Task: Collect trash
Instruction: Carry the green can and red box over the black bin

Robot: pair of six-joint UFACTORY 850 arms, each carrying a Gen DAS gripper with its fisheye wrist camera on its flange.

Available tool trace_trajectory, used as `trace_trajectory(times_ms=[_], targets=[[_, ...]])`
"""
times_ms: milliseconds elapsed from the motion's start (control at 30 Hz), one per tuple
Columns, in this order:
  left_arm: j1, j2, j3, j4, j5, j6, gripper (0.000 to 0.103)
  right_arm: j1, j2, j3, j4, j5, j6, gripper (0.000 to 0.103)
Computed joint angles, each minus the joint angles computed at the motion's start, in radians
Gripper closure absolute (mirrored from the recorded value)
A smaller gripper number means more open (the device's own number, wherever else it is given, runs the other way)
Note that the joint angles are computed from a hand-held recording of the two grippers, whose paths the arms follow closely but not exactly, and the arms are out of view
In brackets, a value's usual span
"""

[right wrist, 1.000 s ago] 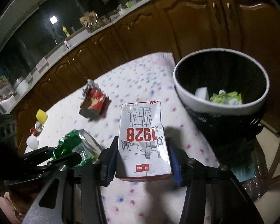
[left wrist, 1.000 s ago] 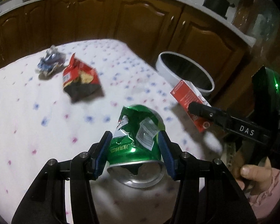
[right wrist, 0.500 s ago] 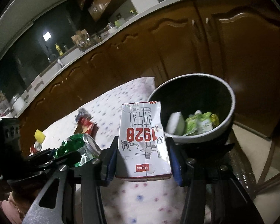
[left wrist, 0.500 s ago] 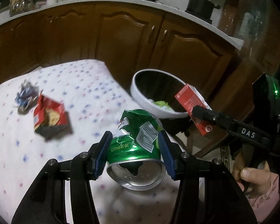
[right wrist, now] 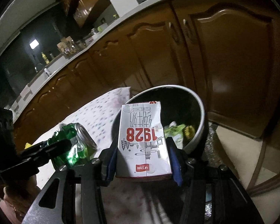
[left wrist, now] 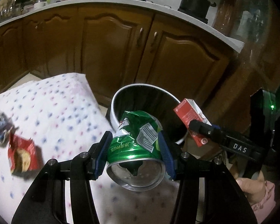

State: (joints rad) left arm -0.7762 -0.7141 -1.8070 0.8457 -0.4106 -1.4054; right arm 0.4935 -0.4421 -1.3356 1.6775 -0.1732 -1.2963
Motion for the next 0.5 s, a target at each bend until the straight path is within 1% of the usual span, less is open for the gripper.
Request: trace_trajectory(times_ms=[67, 200, 333, 500], targets=[[0.007, -0.035, -0.057, -0.055, -0.01, 0.067, 0.053, -0.01, -0.015, -0.02, -0.066, 0.0, 0.064, 0.054], [0.021, -0.119, -0.191, -0.172, -0.057, 0.208, 0.053, -0.025, -0.053, -0.074, -0.248, -0.004, 0.24, 0.054], [0.032, -0.186, -0.293, -0.256, -0.097, 0.296, 0.053, -0.03, -0.082, -0.113, -0.412, -0.005, 0.395, 0.054], [0.04, -0.256, -0.405, -0.32, -0.152, 0.375, 0.053, -0.04, -0.122, -0.164, -0.571, -0.033, 0.543, 0.054]])
